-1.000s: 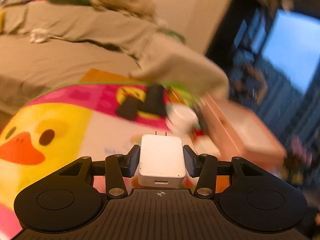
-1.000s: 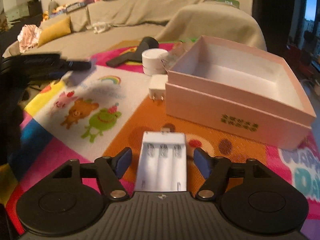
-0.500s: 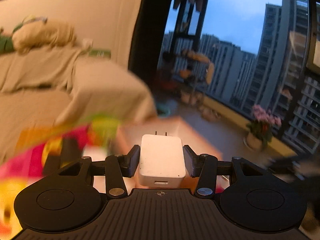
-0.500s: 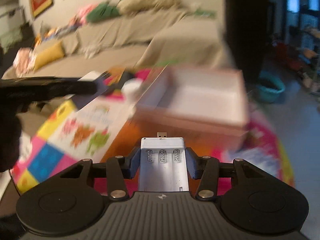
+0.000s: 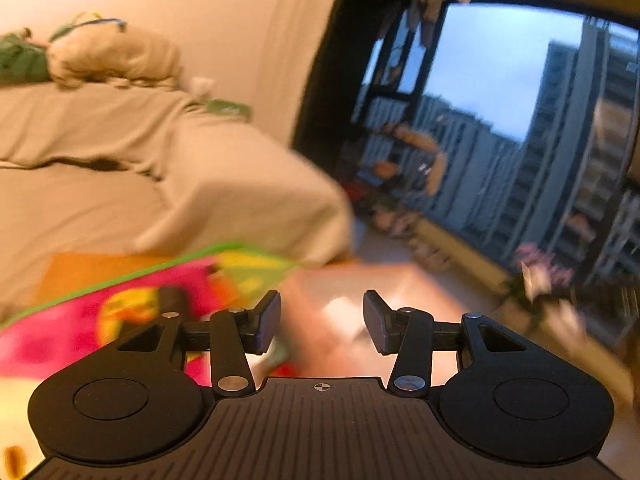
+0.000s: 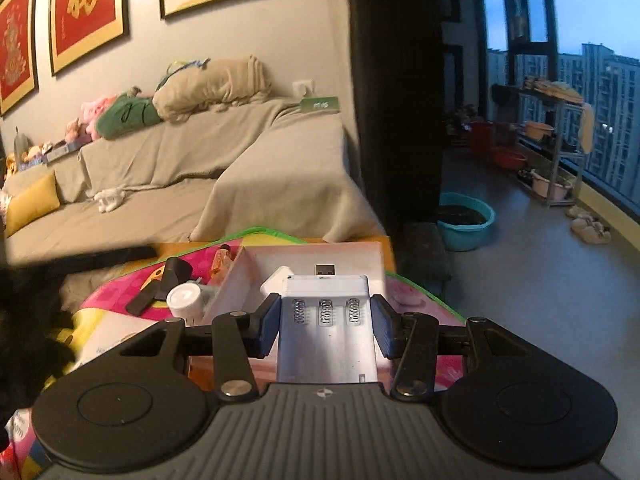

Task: Organize rigid objects
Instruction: 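Lower both held chargers into the pink box and open both tools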

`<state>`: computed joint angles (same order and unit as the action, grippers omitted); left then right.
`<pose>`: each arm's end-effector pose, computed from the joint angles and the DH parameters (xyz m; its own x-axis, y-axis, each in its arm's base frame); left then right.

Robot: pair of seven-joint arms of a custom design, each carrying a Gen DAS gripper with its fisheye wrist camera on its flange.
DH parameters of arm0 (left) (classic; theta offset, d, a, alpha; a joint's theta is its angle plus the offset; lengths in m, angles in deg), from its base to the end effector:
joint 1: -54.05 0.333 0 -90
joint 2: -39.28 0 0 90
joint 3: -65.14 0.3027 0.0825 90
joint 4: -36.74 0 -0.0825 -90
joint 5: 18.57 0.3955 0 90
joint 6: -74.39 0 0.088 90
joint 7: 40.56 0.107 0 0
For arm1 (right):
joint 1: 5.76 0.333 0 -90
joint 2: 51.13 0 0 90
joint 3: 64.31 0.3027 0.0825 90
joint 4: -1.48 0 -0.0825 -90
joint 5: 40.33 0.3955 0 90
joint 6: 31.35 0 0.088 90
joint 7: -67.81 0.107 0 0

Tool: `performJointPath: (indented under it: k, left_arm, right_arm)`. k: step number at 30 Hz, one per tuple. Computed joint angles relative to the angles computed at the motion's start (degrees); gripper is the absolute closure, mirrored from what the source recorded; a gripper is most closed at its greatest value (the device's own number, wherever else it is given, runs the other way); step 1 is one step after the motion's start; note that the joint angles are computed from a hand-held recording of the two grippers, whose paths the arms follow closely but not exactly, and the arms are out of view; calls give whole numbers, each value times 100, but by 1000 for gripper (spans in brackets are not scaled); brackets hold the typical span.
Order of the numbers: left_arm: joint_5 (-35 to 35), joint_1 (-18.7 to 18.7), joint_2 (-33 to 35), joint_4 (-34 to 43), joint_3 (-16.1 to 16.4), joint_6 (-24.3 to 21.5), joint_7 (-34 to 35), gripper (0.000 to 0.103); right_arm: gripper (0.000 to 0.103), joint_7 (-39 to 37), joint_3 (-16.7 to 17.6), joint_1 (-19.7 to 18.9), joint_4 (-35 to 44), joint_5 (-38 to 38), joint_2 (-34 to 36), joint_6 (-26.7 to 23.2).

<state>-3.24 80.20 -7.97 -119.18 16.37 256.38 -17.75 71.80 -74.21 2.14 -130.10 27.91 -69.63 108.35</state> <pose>0.3752 -0.2041 0.4770 0.1822 -0.9541 0.2375 -0.3670 -0.2901 -0.8838 0.5059 -0.0209 0.5096 0.6593 -0.7457 -0.0958 -0.4231 -0.2627 -0.8672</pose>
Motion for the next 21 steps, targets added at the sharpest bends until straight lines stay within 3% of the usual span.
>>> performJointPath:
  k: [4, 6, 8, 12, 14, 17, 21]
  left_arm:
    - [202, -954, -62, -361, 647, -934, 322, 53]
    - [220, -1403, 98, -483, 1053, -1177, 401, 53]
    - [310, -1471, 194, -509, 1205, -1288, 328, 53]
    - [583, -1038, 356, -410, 1093, -1165, -176, 53]
    - [698, -781, 571, -245, 1001, -1067, -410, 53]
    - [960, -257, 697, -6, 613, -810, -783, 53]
    - [1248, 600, 902, 448, -80, -554, -1007, 53]
  right_arm:
    - [56, 196, 302, 233, 661, 58, 685, -23]
    - [53, 22, 550, 336, 808, 170, 937, 486]
    - [40, 138, 795, 423, 845, 28, 1142, 1188]
    - [36, 290, 715, 326, 701, -136, 1168, 864]
    - [32, 97, 695, 297, 475, -23, 1062, 1036]
    - [32, -287, 645, 296, 134, 228, 880, 1461]
    - [25, -598, 473, 251, -115, 483, 688, 1501]
